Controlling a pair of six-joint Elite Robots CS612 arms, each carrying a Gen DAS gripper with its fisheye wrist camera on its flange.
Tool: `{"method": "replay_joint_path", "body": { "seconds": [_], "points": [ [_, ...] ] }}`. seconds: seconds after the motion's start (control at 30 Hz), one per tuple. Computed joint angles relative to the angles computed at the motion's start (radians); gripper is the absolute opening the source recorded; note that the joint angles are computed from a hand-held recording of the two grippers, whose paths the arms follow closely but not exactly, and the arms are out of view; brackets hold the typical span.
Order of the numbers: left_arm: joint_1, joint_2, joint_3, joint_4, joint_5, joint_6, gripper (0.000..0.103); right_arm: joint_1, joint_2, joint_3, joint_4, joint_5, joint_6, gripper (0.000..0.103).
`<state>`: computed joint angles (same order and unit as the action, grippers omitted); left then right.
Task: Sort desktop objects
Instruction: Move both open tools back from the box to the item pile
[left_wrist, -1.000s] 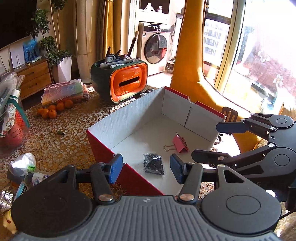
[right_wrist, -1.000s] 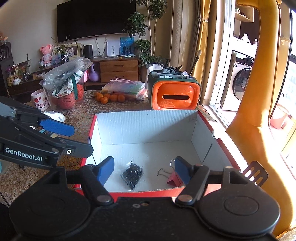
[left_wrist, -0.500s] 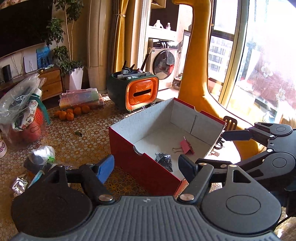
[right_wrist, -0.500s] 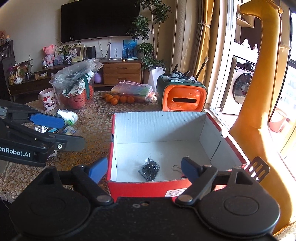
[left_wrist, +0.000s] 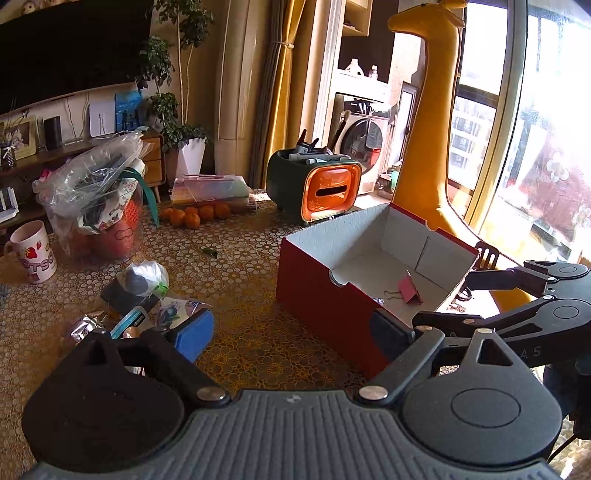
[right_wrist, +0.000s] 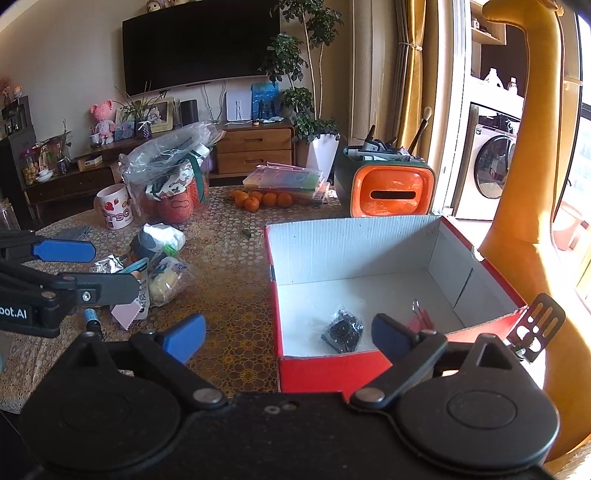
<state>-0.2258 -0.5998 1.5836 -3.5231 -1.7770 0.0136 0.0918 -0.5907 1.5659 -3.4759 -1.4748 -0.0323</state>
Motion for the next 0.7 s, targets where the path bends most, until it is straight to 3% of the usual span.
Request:
{"method": "replay_joint_path", "body": {
  "seconds": [0.07,0.7],
  "points": [
    [0.006,0.002,0.007,-0.014,0.006,-0.010,0.102,0.007,0.005,-0.006,-0.002,0.001,0.009,0.097],
    [0.069,0.030,0.045,-0.077,0.050,-0.018,0.102,0.066,0.060,-0.097,0.030,0.012,0.003,0.097]
  ]
}}
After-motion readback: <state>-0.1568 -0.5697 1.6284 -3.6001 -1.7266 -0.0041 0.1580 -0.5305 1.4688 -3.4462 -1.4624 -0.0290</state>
